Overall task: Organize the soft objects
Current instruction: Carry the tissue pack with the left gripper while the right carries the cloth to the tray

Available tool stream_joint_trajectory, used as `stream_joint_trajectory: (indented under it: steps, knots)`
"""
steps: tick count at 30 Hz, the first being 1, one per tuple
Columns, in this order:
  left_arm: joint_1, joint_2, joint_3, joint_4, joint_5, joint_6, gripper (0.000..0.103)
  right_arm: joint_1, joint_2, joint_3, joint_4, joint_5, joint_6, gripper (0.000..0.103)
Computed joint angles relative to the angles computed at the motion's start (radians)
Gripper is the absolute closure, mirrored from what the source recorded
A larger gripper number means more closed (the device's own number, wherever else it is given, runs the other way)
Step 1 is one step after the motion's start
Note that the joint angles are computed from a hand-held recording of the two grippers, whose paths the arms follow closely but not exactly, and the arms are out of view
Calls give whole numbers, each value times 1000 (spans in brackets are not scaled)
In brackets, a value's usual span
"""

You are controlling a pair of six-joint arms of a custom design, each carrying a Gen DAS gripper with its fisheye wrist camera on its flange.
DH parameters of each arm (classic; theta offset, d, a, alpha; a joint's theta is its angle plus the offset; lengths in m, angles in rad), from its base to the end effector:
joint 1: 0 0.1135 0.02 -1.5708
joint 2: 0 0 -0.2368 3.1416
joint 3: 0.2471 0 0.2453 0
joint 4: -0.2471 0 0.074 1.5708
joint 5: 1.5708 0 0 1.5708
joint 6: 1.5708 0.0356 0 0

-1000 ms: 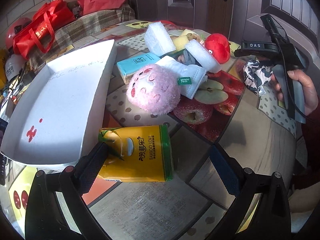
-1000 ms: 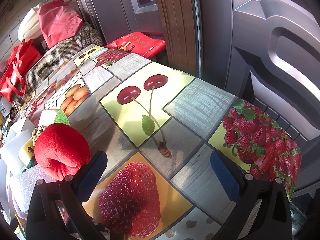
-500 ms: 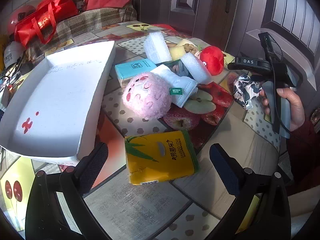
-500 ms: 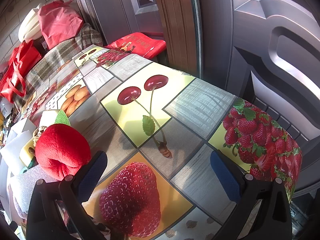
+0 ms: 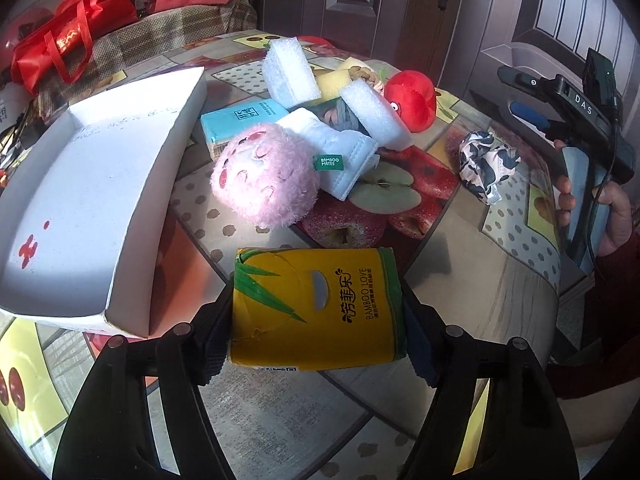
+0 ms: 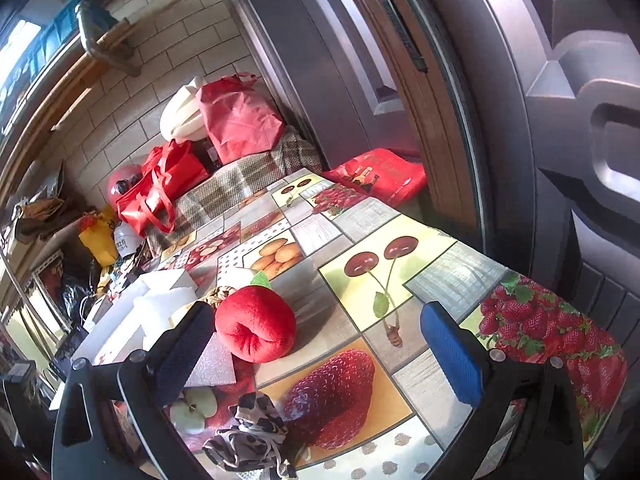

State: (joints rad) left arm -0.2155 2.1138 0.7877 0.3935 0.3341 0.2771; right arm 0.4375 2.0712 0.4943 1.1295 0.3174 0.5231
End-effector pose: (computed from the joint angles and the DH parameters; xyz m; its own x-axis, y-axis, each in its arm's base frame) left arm 0.3124 -0.0803 0.0136 -0.6472 0.4062 -0.6451 0.5925 0.8005 -0.0904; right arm 0.2668 0.1125 0.0364 -0.4132 0.3307 -0.8485 0.0679 0.9403 0.3334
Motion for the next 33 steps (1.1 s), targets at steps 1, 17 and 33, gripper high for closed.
stream_joint_trajectory:
  steps: [1,17,33]
  knots:
    - [3,-7,-13,17,7,-1,30,19,-39,9,-68,-19,-55,0]
    - [31,-85,-183,307,-12,-12,30,123,26,230,-505,-87,-193,66]
    - [176,11,-271,780,-33,-90,30,261,177,312,-7,156,-232,65]
